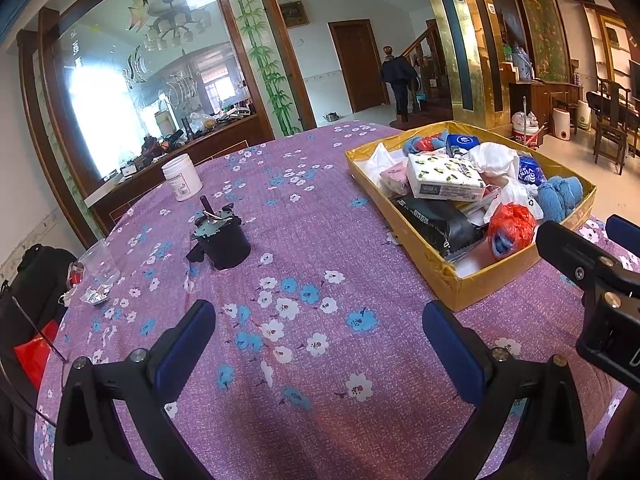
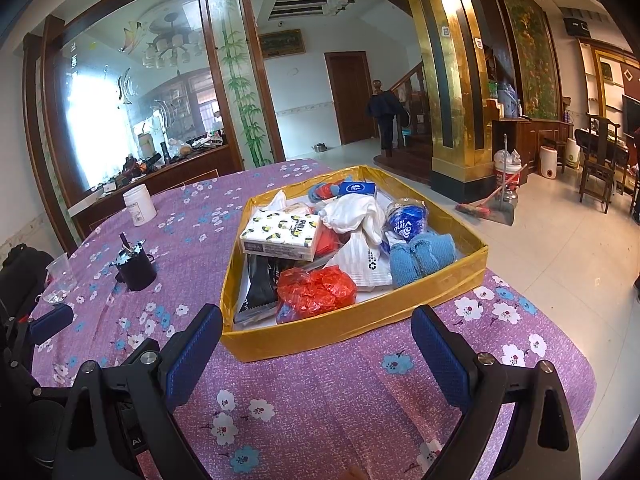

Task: Organize soft objects

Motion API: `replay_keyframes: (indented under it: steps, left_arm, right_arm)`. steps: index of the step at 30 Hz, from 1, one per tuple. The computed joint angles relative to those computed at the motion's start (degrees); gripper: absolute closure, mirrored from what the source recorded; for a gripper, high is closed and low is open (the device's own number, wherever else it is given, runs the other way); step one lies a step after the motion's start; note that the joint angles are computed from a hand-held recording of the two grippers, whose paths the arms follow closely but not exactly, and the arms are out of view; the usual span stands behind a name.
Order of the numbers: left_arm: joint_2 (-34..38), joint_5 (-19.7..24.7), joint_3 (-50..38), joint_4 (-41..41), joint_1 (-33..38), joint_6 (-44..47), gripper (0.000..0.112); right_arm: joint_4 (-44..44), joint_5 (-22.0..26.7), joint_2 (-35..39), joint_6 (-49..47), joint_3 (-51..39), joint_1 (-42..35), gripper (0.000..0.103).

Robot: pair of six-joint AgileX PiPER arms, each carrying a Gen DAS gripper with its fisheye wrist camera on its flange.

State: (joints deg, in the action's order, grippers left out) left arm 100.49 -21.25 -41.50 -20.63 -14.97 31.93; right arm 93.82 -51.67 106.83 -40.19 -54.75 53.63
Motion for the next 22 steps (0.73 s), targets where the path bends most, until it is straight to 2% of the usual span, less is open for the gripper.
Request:
replay_keyframes:
  steps: [13, 18, 21, 22]
  left_arm:
    - [-0.1, 0.2, 0.0, -0.7, -0.1, 1.2, 0.009]
    - [-0.6, 1.9, -0.3, 4.6, 1.1, -2.9, 0.009]
    - [-1.3, -0.5, 1.0, 4.4, 1.9, -4.5, 0.009]
    - [-1.2, 0.1, 0.6, 5.0, 2.2, -5.2, 0.009]
  right_arm:
    - [-0.1, 0.1, 0.2, 0.8, -0.1, 0.1, 0.006]
    - [-0.3, 0.1, 0.1, 1.0, 0.1, 0.0, 0.006]
    - [-0.4, -0.1, 0.0, 1.2, 0.1, 0.1, 0.006]
    - [-0.4, -0.1, 0.0, 1.2, 0.1, 0.1, 0.006]
